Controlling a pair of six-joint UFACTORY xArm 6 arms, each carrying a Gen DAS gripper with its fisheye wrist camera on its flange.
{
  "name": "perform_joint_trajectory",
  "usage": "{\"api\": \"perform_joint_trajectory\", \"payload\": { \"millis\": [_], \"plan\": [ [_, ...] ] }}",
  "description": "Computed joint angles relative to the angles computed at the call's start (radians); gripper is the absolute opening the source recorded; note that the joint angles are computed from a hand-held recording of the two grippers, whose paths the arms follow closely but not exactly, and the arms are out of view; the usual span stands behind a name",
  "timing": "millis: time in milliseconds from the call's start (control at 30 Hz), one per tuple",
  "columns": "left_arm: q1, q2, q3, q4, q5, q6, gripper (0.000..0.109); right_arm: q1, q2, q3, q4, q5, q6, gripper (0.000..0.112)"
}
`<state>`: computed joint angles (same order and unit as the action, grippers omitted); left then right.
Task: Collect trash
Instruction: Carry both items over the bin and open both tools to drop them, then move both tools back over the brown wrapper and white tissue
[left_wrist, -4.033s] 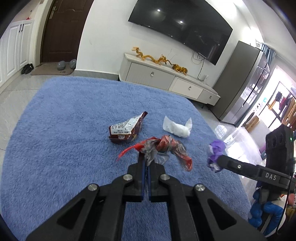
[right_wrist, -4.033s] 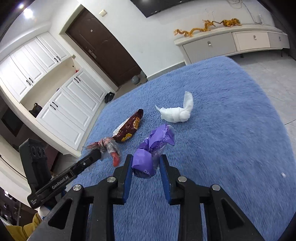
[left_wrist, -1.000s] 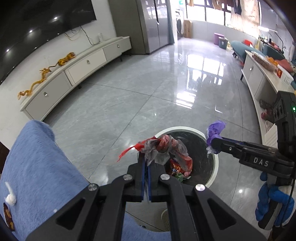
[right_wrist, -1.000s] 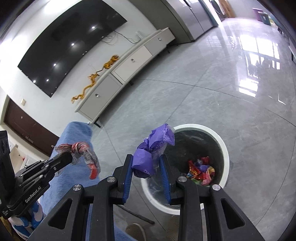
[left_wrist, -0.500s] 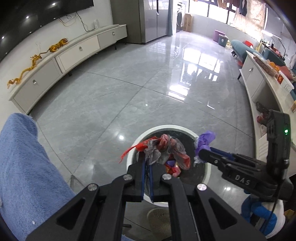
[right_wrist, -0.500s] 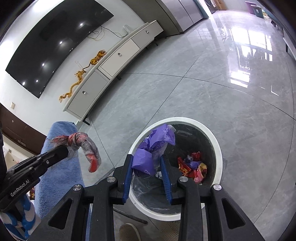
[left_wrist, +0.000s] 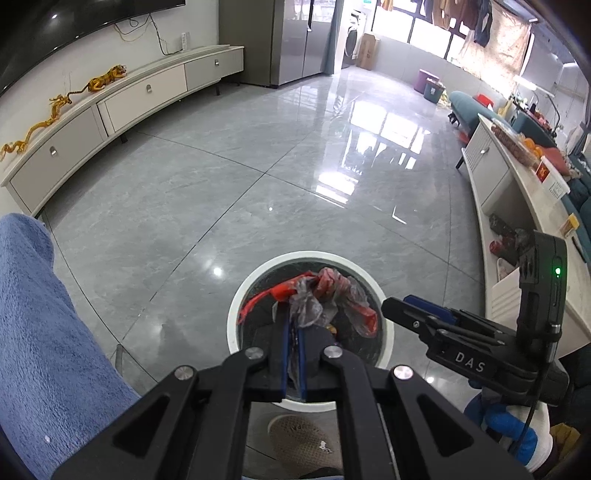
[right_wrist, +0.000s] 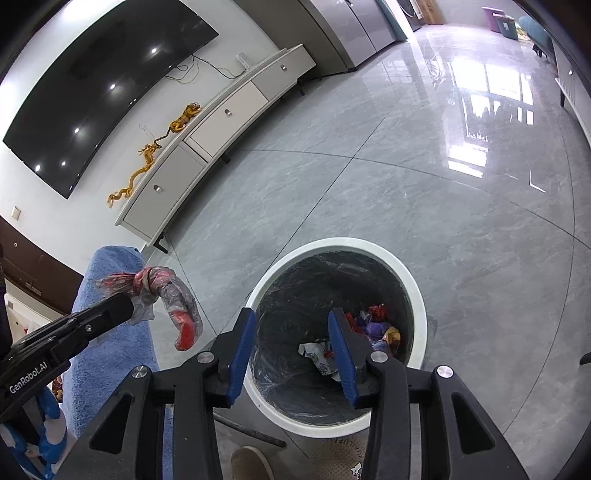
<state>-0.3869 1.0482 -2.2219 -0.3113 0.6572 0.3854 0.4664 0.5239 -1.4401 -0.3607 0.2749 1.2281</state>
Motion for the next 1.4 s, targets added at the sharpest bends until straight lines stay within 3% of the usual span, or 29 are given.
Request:
{"api": "perform_joint_trajectory", "payload": {
  "millis": [167, 300, 467, 600, 667, 700, 933, 1033, 1167, 1400],
  "plan": [
    [0.001, -0.071, 0.097, -0.072, -0.039, 0.049, 0.005, 0.006, -0.050, 0.019, -0.100, 0.028, 0.087, 0.039],
    [-0.009, -0.083, 0.110, -0.061, -0.054, 0.029, 0.005, 0.013, -0.084, 0.030, -0.182, 0.048, 0.162, 0.039],
    [-0.010, -0.017, -0.003, -0.022, 0.005, -0.037, 0.005, 0.024, -0.129, 0.049, -0.255, 0.079, 0.226, 0.039],
    [-0.005, -0.018, -0.004, -0.066, 0.041, -0.034, 0.008, 0.028, -0.157, 0.063, -0.293, 0.100, 0.257, 0.039],
    [0.003, -0.017, -0.007, -0.095, 0.054, -0.024, 0.034, 0.029, -0.170, 0.070, -0.313, 0.107, 0.275, 0.039],
    [0.003, -0.022, 0.001, -0.108, 0.047, -0.022, 0.060, 0.029, -0.175, 0.073, -0.320, 0.109, 0.281, 0.039],
    [0.000, -0.113, 0.134, -0.152, -0.043, 0.022, 0.062, 0.041, -0.199, 0.080, -0.357, 0.129, 0.316, 0.040],
    [-0.005, -0.202, 0.267, -0.176, -0.159, 0.066, 0.062, 0.053, -0.213, 0.077, -0.381, 0.147, 0.333, 0.040],
    [-0.008, -0.349, 0.466, -0.351, -0.324, 0.235, 0.062, 0.077, -0.230, 0.052, -0.411, 0.182, 0.328, 0.040],
    [0.028, -0.582, 0.717, -0.554, -0.425, 0.475, 0.062, 0.148, -0.197, -0.082, -0.428, 0.255, 0.251, 0.041]
  ]
}}
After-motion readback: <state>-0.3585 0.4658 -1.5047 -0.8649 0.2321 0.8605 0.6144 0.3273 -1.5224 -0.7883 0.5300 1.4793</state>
